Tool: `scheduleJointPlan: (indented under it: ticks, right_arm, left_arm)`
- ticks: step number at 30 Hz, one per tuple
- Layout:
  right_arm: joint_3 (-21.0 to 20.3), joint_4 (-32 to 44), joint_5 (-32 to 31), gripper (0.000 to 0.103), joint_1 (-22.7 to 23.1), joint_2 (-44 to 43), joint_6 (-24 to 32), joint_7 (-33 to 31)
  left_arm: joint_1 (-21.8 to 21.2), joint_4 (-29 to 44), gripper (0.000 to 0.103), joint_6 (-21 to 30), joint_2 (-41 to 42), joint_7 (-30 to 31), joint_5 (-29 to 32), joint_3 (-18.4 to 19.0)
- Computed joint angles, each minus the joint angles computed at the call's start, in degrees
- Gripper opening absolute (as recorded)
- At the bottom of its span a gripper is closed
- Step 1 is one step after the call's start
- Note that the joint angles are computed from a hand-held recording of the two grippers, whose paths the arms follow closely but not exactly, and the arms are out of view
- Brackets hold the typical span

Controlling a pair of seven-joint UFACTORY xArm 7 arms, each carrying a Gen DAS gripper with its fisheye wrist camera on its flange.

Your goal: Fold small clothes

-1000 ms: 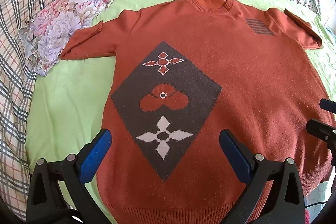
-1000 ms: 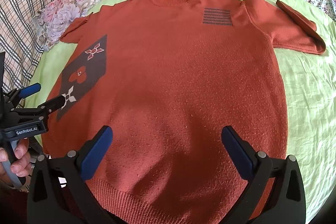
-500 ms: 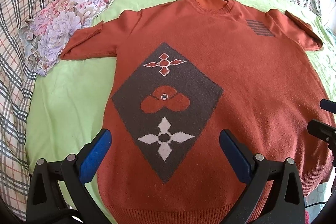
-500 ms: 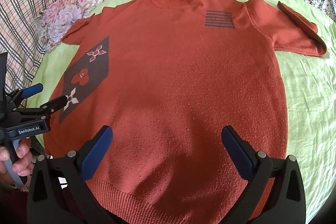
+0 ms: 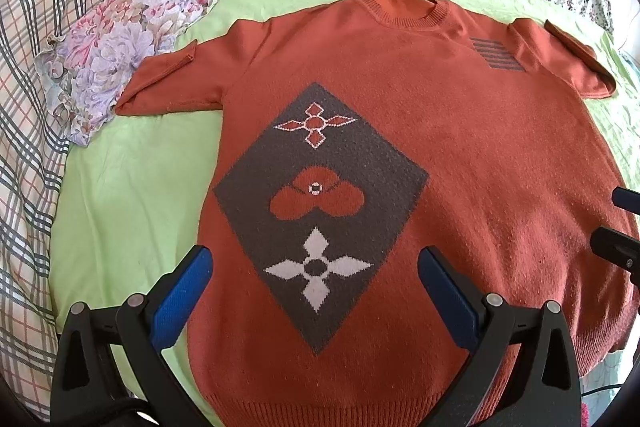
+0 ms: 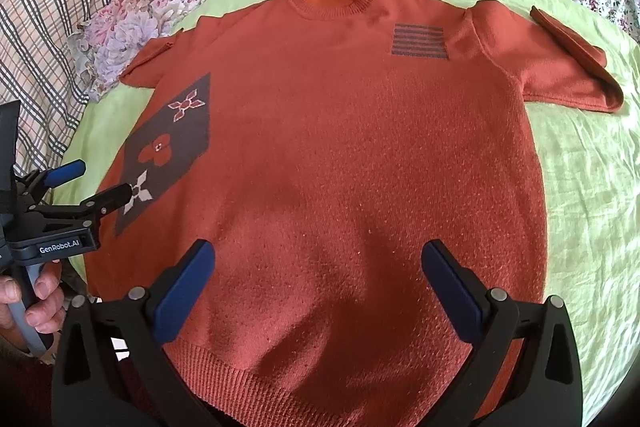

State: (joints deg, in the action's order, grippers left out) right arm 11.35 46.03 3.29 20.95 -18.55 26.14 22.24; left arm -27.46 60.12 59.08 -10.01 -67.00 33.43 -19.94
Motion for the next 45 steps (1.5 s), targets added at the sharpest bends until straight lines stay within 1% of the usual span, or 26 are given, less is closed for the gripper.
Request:
scheduleJointPlan:
  ticks: [2,6,11,13,17,19,21,22,24,25,27,28,30,32,36,38,40,42,43,44,45]
  right_arm:
    - [0.00,0.03,0.01,0.103,0.01,0.04,-0.08,0.02]
    - [-0.39,0.18,0.45,0.103,0.15,0.14,-0.38,-0.64]
    - [-0.98,0.08,1.34,0.103,0.20,-0.01,-1.05,-1.58]
    - [-1.42,-0.10,2.01,0.103,0.20,-0.14,-1.87,-2.11]
    - [-1.73,-0.73,2.00,0.102,-0.69,-0.68,-3.96,-2.35]
    - [-2.39,-0.48,2.14,0.096,-0.89,-0.47,-4.33,-3.39]
    - [-3.08,0.27,2.03,0.086,-1.62,0.13,-3.99,-4.34]
    - [-3.59,1.02,1.94,0.083,-2.12,0.69,-3.50,-5.02]
    - [-3.96,2.91,0.23,0.076,-4.12,2.00,-2.22,-5.72]
    - [-3.79,4.17,-1.91,0.076,-5.82,2.84,-1.55,-5.52]
    - [-3.94,6.99,-6.07,0.075,-9.03,4.92,-0.60,-5.11]
    - [-4.84,9.49,-7.71,0.074,-10.73,6.99,0.06,-5.59]
    - [-6.28,12.89,-8.70,0.069,-12.61,9.92,0.78,-6.52]
    - [-7.86,18.46,-10.82,0.065,-15.10,14.63,2.22,-6.32]
    - [-10.76,30.58,-14.13,0.058,-18.04,24.66,4.63,-6.63]
    - [-11.96,36.39,-15.21,0.054,-18.56,29.34,6.01,-6.86]
    - [-13.28,45.30,-16.59,0.051,-18.67,36.48,9.24,-7.17]
    - [-13.08,50.99,-14.45,0.048,-19.74,41.36,11.03,-9.76]
    - [-13.11,54.25,-13.58,0.045,-20.14,44.06,12.67,-10.96]
    - [-13.27,56.76,-12.91,0.034,-20.34,46.04,14.52,-11.61]
    - [-12.83,57.98,-11.17,0.017,-21.04,47.08,15.33,-12.43]
  left_arm:
    - [0.05,-0.09,0.102,-0.25,-0.06,0.11,-0.02,0.12]
    - [0.30,-0.30,0.103,-1.85,-0.33,1.30,-2.63,0.91]
    - [1.17,-0.43,0.103,-2.75,-0.15,1.35,-1.89,1.03]
    - [1.66,-0.24,0.103,-2.87,0.16,0.80,0.00,0.93]
    - [2.24,0.73,0.103,-3.59,1.11,1.07,0.61,1.59]
    - [2.40,1.85,0.103,-3.41,2.07,1.69,0.79,1.93]
    - [2.54,3.18,0.103,-3.16,3.15,2.06,1.42,2.32]
    - [2.61,3.99,0.102,-3.13,3.81,2.28,1.79,2.59]
    - [2.60,5.62,0.103,-2.92,5.20,2.80,2.32,3.15]
    - [2.57,6.50,0.102,-2.80,5.99,2.86,2.88,3.44]
    - [2.37,7.76,0.103,-2.61,7.27,2.94,3.81,4.01]
    - [2.25,8.87,0.103,-1.91,8.44,3.90,3.06,4.41]
    - [1.95,10.57,0.102,-1.20,10.33,4.36,3.61,5.27]
    - [1.68,12.00,0.102,-0.82,11.92,4.94,3.50,6.27]
    - [1.42,15.63,0.102,0.13,15.76,5.55,3.63,8.46]
    - [0.92,17.93,0.102,1.98,17.98,5.22,4.87,9.54]
    - [0.31,20.67,0.101,4.76,20.78,5.08,6.13,10.77]
    - [0.24,22.47,0.100,6.05,22.81,5.17,5.97,12.11]
    - [0.58,22.62,0.100,5.48,23.22,5.36,4.74,12.57]
    - [0.91,22.55,0.100,4.69,23.49,5.49,3.15,12.84]
    - [1.30,22.04,0.100,3.40,23.29,5.35,2.05,13.18]
